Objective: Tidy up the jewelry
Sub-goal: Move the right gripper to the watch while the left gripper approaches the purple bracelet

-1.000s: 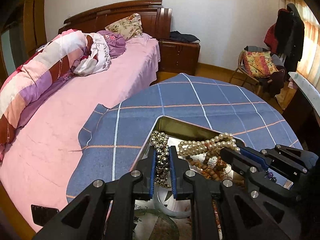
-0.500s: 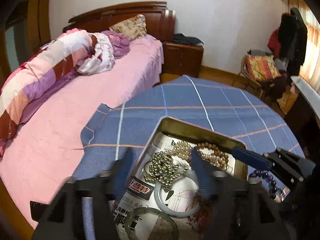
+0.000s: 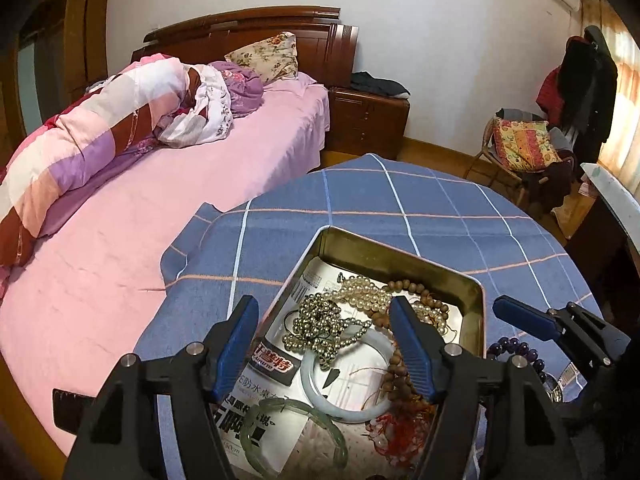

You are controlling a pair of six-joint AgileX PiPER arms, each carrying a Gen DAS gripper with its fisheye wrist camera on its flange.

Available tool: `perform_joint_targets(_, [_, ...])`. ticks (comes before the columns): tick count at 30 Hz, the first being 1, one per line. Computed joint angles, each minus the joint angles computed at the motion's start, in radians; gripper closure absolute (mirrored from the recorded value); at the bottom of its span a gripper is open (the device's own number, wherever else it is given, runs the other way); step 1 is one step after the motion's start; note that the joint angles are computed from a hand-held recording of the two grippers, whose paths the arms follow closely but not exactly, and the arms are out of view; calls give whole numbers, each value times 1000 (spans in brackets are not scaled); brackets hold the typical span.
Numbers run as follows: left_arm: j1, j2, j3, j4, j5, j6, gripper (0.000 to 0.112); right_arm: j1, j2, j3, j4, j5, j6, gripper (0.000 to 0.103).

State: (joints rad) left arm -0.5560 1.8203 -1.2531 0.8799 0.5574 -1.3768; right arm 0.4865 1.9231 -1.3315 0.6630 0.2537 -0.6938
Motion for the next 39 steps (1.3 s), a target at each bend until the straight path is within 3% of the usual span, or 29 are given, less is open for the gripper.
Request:
perform_joint_targets(5, [-47,-27,28,58,45,-79,44,-18,-47,61,24,-4,-25,34])
perform_joint_targets(12, [-151,-42,43,119,122,-172,44,-149,-208,279,289,-14,-321,25])
perform_joint_targets(15, [-198,-25,19,117,149,-160,44,-243,-271,371,389,-8,-422,22])
perform_joint_targets(23, [-294,37,-56,104,198,-125,44,-376,-328,497,444,16,-502,22])
perform_joint_targets(35, [-331,72,-58,87,216,-155,44,-329,-321,537,544,-15,-648,22])
perform_joint_targets(39, [-347,87,-73,98,227,-155,44,-298,-295,504,451,-22,-554,32])
